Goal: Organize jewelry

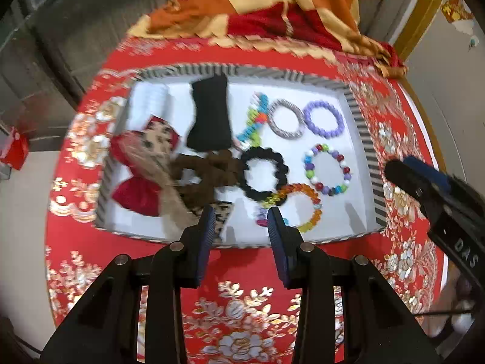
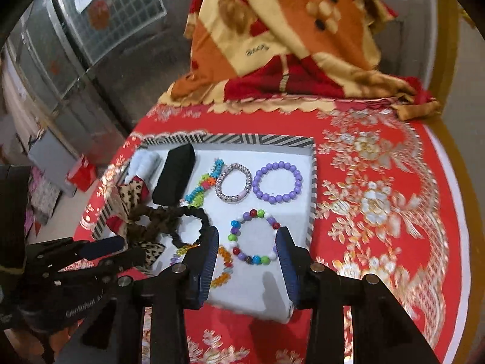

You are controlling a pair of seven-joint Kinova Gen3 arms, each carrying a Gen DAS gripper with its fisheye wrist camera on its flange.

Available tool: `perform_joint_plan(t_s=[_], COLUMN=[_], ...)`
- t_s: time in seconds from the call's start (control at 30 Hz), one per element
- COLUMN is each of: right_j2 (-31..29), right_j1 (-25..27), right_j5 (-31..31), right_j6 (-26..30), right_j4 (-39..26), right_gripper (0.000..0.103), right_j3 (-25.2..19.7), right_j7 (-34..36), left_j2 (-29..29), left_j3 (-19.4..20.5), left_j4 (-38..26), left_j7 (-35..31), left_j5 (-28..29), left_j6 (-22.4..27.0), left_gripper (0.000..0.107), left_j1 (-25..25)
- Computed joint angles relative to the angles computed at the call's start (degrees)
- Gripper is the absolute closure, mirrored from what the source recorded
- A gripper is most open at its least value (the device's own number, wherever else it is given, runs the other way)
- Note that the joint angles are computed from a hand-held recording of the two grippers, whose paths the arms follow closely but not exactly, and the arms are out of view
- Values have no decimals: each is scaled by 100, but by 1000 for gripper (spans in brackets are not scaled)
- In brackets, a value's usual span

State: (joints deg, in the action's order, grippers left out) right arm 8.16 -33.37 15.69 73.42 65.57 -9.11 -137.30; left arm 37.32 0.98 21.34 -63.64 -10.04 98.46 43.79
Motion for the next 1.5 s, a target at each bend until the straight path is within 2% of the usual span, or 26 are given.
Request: perform_joint_plan(t_s=[0.2, 0.43, 1.0, 1.5], right_j2=[-15, -17, 278, 361], right_j1=[-550, -843, -1389, -1477], right_j5=[625, 825, 1144, 1057], right_j6=[473, 574, 1113, 1152], right_j4=[-120, -234, -931, -1061], right_gripper=[65, 64, 62, 62], right_j3=[-111, -250, -155, -64], right_j7=[-1026, -1427, -1438, -1331], left_j2=[-552, -937, -1366, -1416], left_j3=[-39, 67, 249, 307], left_j4=[745, 1233, 1746, 1838], left_j7=[109, 247, 513, 511], left_j5=[-274, -560, -951, -991], left_j6=[-423, -685, -990, -998], left_gripper=[73, 73, 73, 73], left_j1=[76, 115, 102, 29])
